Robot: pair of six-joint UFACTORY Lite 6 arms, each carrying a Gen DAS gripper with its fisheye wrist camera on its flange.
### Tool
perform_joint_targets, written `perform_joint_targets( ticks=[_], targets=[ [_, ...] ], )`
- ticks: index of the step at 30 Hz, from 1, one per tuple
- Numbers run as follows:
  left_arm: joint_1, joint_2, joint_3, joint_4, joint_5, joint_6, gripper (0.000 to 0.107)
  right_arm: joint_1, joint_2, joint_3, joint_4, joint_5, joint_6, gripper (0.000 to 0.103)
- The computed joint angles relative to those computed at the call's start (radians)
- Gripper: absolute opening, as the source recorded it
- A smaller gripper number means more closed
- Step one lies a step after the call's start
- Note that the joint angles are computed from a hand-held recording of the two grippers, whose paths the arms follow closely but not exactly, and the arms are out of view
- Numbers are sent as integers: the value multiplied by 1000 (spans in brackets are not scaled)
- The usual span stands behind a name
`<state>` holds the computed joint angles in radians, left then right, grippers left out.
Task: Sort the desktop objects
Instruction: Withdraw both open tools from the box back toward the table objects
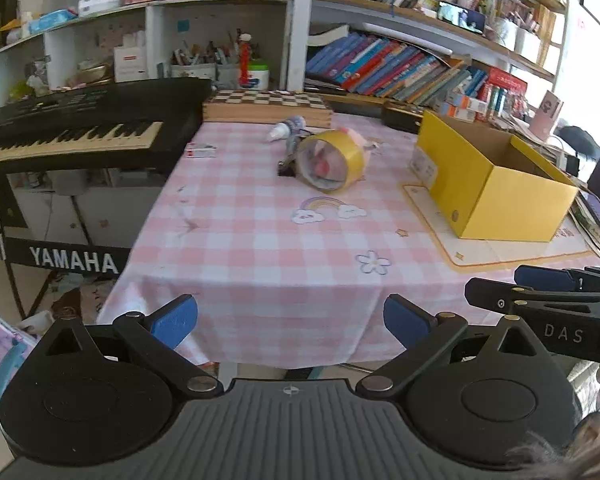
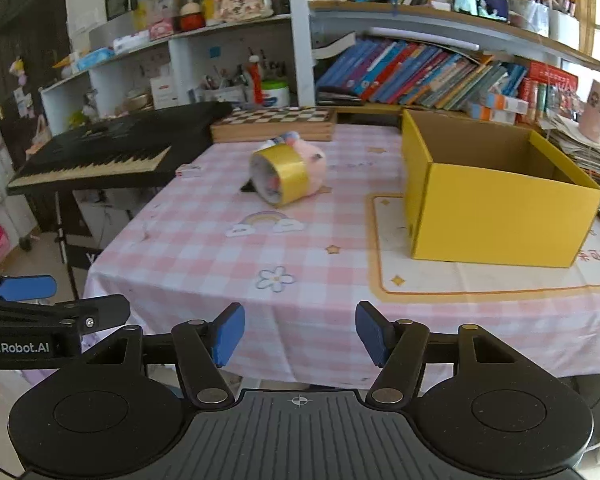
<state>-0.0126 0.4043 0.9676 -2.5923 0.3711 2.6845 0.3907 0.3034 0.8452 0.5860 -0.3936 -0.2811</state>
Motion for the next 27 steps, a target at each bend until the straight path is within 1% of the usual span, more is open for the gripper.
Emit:
perform_joint_targets(
  ticks=[7, 17, 22, 27],
  targets=[
    [69, 2, 8, 36, 14, -48, 100, 47, 49, 80, 102, 13, -101, 63],
    [75, 55, 65, 91, 23, -95, 100, 53, 117, 156, 166, 26, -191, 63],
    [71, 115, 141, 107, -4, -120, 100, 32, 188, 237, 146, 60, -192, 64],
    [61, 203, 275, 135, -52, -161, 100, 2, 284, 370, 148, 112, -228, 64]
  ],
)
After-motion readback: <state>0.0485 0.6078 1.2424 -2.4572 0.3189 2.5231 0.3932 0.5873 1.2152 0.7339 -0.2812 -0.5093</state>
